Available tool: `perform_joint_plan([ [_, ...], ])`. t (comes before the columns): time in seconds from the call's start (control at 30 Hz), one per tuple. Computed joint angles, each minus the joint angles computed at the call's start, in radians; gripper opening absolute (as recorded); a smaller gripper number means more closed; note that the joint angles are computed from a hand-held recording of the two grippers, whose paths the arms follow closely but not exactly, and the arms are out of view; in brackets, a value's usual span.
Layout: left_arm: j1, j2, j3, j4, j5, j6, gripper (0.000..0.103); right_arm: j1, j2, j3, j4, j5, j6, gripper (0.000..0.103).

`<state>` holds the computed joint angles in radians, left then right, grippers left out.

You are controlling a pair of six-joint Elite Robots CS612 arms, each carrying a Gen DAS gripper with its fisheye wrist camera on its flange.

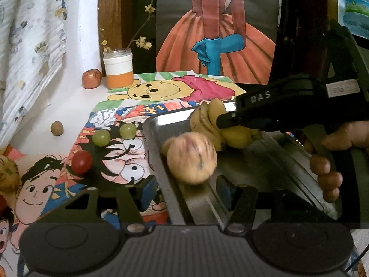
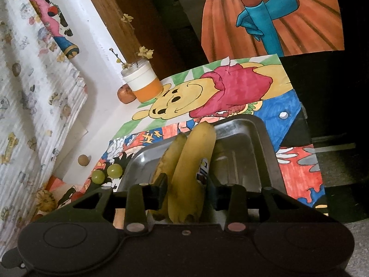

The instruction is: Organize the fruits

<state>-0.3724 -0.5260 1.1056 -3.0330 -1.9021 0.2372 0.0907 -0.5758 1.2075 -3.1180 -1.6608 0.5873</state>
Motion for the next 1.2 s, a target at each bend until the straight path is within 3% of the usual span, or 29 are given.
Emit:
perform_joint_plan([
  [0.17, 0.005, -0.019, 0.024, -0.030, 0.010, -0.011, 0.077, 0.003, -0.015, 0.022, -0.024, -0.005, -0.030, 0.049],
  [0.47, 0.022, -0.080, 0.105, -0.125, 0.024, -0.125, 0.100, 0.019, -0.061, 0.085, -0.097, -0.032, -0.055, 0.082],
  [0.8, 0.050, -0.141, 0.222, -0.265, 0.035, -0.291, 0.103, 0.060, -0.117, 0.173, -0.184, -0.089, -0.117, 0.100],
  [1.2, 0.080, -0.181, 0.315, -0.347, 0.062, -0.348, 0.103, 0.127, -0.165, 0.264, -0.267, -0.183, -0.220, 0.102],
])
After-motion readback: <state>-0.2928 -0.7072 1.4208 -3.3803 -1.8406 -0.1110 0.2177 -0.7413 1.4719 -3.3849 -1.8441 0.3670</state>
